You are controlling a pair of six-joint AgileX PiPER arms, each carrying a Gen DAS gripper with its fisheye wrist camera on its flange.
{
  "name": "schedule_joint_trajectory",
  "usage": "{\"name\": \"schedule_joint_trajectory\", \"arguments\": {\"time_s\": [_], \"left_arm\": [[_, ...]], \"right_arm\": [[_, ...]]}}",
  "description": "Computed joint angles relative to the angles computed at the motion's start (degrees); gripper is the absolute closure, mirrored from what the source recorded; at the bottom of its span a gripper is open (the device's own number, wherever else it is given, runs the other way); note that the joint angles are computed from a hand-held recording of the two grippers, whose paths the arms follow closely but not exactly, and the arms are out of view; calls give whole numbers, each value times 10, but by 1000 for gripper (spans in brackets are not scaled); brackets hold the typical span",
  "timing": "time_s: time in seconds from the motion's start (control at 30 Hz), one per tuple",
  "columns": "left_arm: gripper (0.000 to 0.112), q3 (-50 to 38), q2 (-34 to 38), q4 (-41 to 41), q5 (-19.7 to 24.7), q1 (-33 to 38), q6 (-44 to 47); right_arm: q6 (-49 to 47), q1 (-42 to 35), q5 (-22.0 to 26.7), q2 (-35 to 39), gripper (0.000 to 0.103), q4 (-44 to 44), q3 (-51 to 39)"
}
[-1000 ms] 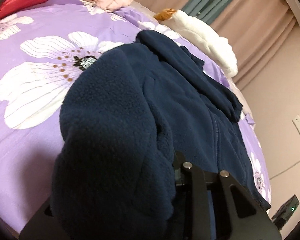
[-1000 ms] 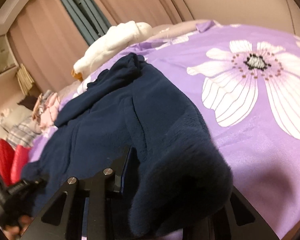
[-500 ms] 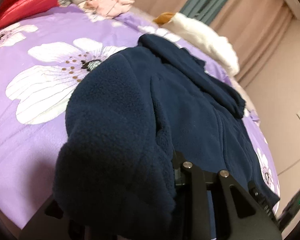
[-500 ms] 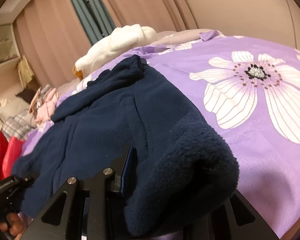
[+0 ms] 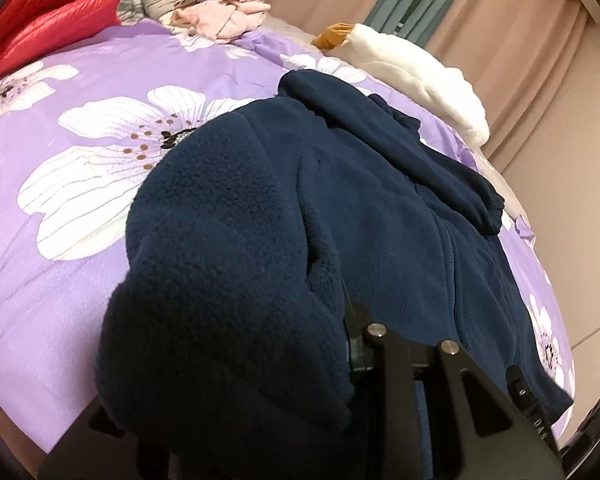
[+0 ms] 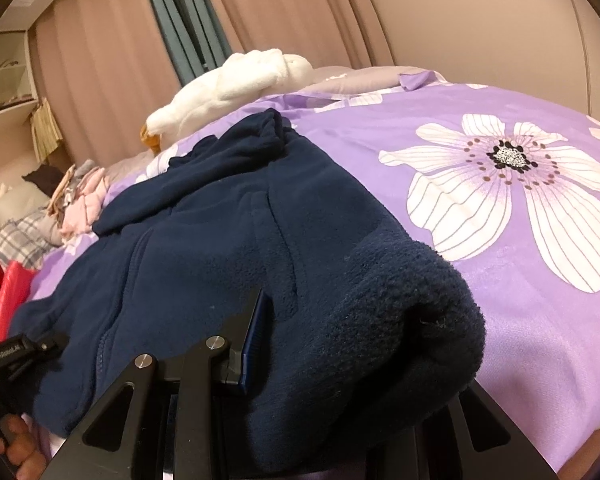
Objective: Fold large clothes
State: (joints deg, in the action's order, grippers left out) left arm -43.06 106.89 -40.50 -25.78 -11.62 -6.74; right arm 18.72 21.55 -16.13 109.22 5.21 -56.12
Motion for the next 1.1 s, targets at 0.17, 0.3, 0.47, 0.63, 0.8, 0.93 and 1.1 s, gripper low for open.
{"name": "schedule_joint_trajectory", "arguments": {"time_s": [0.17,0.3,0.47,0.63,0.8,0.93,1.1], "left_arm": [[82,7,1,32,-10,2,-16],[82,2,-1,38,4,8,-24],[82,1,-7,65,23,18,-74],[81,-3,-8,25,26,11,-50],[81,-5,-9,9,27,8,-32],[81,-4,-9,26,29,13,-44],[81,-2,-9,31,26,13,-45]], "right_arm": [[-63,11,5,-1,77,83,-3],[-181,26,5,-3,77,198,-7],[-211,28,7,-3,77,229,-10],[-189,26,10,-5,77,211,-9],[-204,28,9,-6,77,225,-7],[-200,29,7,-6,77,221,-6],[-197,29,7,-7,77,219,-6]]}}
